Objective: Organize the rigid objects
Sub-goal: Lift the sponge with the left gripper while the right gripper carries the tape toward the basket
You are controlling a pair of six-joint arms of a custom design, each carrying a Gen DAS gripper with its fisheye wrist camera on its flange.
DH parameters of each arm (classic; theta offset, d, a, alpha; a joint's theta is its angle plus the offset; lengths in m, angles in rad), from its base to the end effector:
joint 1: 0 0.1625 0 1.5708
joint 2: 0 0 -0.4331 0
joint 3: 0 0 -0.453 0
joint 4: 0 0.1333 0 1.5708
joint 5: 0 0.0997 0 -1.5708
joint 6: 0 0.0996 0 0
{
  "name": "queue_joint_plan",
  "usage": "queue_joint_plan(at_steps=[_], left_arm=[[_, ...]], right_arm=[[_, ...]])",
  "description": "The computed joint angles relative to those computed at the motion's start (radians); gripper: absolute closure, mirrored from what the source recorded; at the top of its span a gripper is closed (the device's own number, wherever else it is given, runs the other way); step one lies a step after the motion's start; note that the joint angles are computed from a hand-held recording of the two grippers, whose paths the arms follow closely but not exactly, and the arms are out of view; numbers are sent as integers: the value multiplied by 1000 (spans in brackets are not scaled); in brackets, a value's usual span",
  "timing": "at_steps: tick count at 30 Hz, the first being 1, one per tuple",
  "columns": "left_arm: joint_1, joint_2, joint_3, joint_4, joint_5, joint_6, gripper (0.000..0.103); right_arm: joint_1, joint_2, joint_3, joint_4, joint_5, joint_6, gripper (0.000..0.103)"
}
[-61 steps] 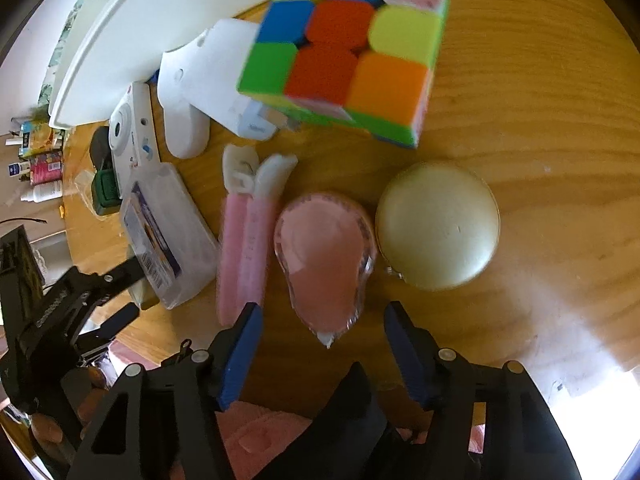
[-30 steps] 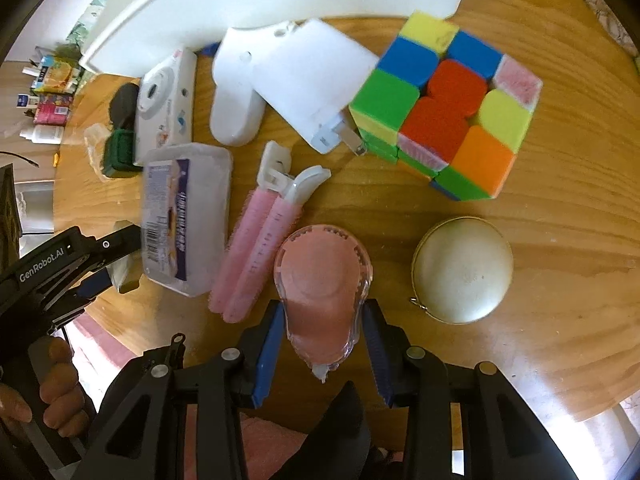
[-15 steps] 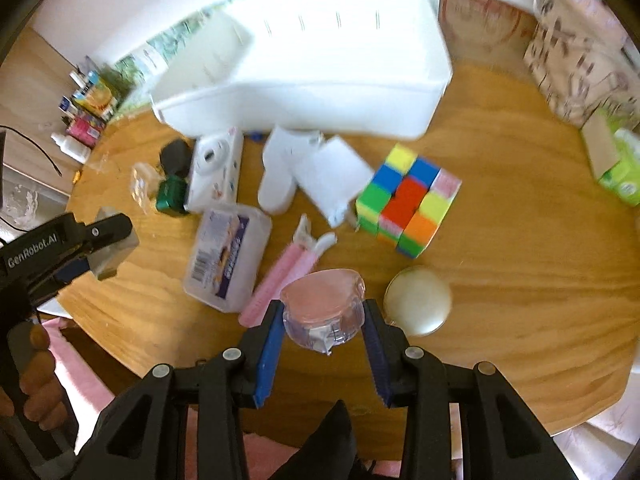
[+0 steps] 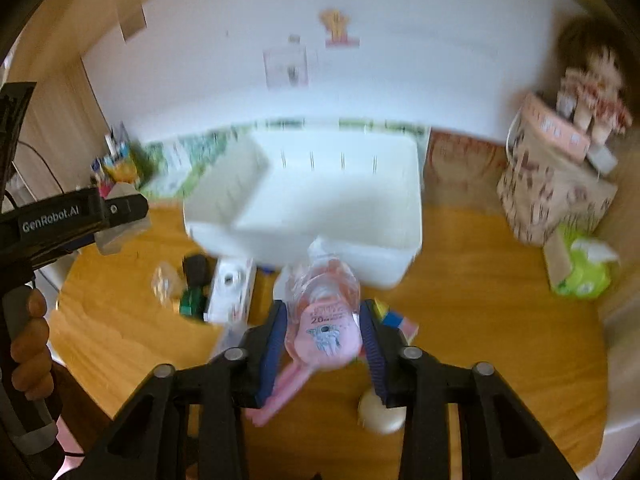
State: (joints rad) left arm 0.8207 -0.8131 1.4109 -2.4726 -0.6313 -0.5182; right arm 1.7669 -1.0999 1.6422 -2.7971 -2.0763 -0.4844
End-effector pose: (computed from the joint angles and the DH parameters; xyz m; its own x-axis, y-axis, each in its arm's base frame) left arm -0.3787 -0.7199 0.1959 -0.8404 -0.1498 -0.5209 0.2696 0.7181 -0.6416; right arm 0.2231 -0.6865 0.3101 -0.7419 -0.2393 0.6264 -0.5610 0.7331 -0.3844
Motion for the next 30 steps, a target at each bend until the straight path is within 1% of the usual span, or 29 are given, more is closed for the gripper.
queue_joint_plan(at_steps=[3,4,7,9,12,18,20,24,26,27,28,30], left_arm=[[10,28,-23,-133,-16,130,36],[13,38,-35,-169,-20,168,36],[19,74,-72,-274,-21,283,36],[23,89,-87,-317,-27,329,36],[33,101,-98,-356,-54,367,36],[48,114,-117,-329,-92,347,36],[48,115,-114,-343,-105,359,36],[45,117,-110,-366,-114,391,36],[45,119,-112,-359,-118,389,36],[46,119,-113,-352,-120,384,36],[47,119,-114,-342,-120,376,36],[48,118,-111,-331,-117,366,36]], right_arm=[[-4,22,-20,-95,47,-54,92],[-6,33,-34,-110,60,-68,92],[-9,65,-74,-128,67,-93,92],[-14,78,-94,-129,75,-92,92],[-28,86,-116,-102,87,-65,92],[-54,75,-124,-67,105,-2,92],[-63,66,-122,-58,106,23,92],[-87,44,-121,-6,106,80,91],[-97,39,-121,10,86,108,86],[-101,36,-121,14,73,121,76],[-106,34,-119,16,64,134,64],[-119,26,-109,17,52,155,51]])
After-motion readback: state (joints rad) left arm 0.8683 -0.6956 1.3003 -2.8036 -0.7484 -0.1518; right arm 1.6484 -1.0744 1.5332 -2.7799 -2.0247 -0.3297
